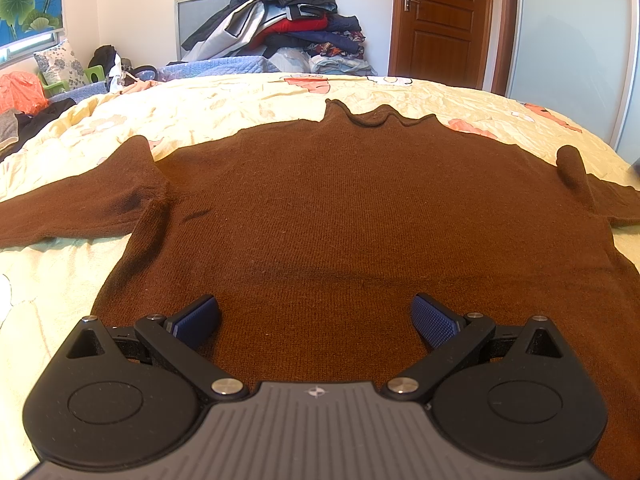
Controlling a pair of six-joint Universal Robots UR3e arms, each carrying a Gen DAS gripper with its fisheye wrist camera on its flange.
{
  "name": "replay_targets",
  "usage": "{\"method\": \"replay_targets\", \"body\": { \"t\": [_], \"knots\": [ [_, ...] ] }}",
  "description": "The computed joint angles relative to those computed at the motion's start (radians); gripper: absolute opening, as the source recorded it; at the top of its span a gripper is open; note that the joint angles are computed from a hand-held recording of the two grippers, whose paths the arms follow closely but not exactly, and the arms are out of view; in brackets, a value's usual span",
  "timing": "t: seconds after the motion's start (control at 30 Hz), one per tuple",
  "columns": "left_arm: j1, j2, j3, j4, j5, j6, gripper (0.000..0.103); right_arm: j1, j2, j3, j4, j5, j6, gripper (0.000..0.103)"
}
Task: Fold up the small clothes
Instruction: 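Reach the right gripper to the sweater sleeve cuff and close on it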
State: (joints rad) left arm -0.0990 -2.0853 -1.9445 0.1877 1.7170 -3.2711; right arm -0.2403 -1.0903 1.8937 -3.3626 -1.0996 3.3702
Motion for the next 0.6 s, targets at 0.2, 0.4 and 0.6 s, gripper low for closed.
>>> {"method": "replay_targets", "body": {
  "t": [0.2, 0.4, 0.6],
  "knots": [
    [0.000, 0.000, 0.000, 0.000, 0.000, 0.000, 0.103, -0.375, 0.082, -0.113, 0.003, 0.166, 0.300, 0.101],
    [0.000, 0.000, 0.000, 0.000, 0.000, 0.000, 0.103, -0.512, 0.297, -0.433, 0.140, 0.247, 0.505, 0.090],
    [-0.001, -0.001, 0.000, 0.001, 0.001, 0.000, 0.103, -0.492, 0.462, -0.707, 0.288, 0.223, 0.554, 0.078]
  ]
}}
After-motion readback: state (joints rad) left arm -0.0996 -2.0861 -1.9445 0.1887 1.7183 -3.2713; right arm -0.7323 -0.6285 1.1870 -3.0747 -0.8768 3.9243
